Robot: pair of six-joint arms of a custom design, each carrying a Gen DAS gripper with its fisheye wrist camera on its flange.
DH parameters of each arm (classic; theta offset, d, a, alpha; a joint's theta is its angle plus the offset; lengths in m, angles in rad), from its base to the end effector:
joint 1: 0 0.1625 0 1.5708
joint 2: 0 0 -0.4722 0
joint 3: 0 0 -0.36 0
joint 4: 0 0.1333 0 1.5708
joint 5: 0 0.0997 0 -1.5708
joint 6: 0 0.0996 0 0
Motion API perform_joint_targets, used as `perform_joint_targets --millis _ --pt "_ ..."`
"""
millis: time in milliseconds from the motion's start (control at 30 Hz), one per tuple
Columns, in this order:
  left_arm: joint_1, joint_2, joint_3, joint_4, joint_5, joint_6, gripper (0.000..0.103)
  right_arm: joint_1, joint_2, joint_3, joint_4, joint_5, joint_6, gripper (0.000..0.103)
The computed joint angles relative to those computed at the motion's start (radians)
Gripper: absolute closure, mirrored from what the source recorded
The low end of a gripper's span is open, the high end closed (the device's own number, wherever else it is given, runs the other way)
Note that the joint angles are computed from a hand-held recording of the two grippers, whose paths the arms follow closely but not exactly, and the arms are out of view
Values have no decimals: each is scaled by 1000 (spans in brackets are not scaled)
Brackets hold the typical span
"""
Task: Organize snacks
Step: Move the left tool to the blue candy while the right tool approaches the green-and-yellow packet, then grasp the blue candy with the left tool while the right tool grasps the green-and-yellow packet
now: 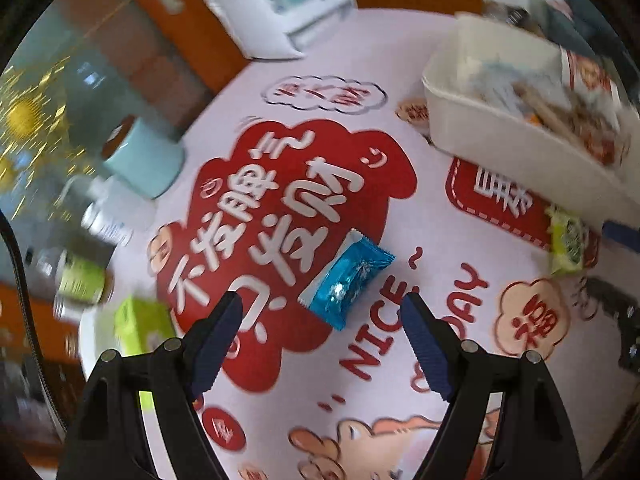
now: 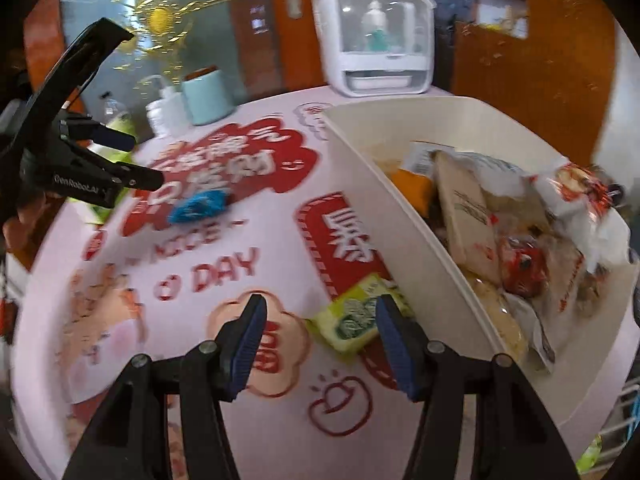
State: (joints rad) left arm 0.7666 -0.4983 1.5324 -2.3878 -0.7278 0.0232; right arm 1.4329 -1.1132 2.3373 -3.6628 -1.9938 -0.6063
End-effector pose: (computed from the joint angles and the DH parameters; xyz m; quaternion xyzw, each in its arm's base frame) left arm -0.3471 -0.6226 -0.0074 0.4052 0.8128 -0.0634 0.4137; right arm 0.0277 -0.4730 0.2649 0.1200 -0.8834 0.3137 0.3269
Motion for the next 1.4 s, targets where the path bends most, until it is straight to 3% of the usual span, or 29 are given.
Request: perform_joint_targets --millis 100,333,467,600,800,867,933,1000,1067,1100,1167,1267,1400 --pt "19 38 -45 33 -16 82 23 3 63 12 -140 -39 -37 46" --pt "53 106 -126 95 -28 196 23 13 150 4 -279 -140 1 45" --pt "71 130 -169 126 -33 203 23 6 149 -9 -214 -165 168 45" --pt "86 143 -193 133 -63 218 23 3 141 -21 -192 -129 332 41" --pt "99 160 -228 162 -94 220 22 49 205 -124 -84 -326 473 37" --pt "104 160 -238 174 -109 220 24 60 226 -144 -92 -362 453 36" --pt "114 157 -258 210 -148 215 33 74 251 -166 -91 -413 417 36" --pt "118 151 -265 236 -175 205 61 76 269 -172 -121 -428 376 36" --pt "115 144 -247 225 -156 214 68 73 272 -167 -140 -422 357 39" --pt "114 138 -233 212 -150 217 73 72 269 -164 -140 -409 347 47" --pt "114 125 -215 207 -154 192 74 73 265 -160 -144 -383 304 63" --pt "112 94 -168 182 -187 136 74 69 250 -144 -120 -322 250 63" --pt "96 39 -62 95 -246 72 74 60 196 -110 -32 -258 261 64"
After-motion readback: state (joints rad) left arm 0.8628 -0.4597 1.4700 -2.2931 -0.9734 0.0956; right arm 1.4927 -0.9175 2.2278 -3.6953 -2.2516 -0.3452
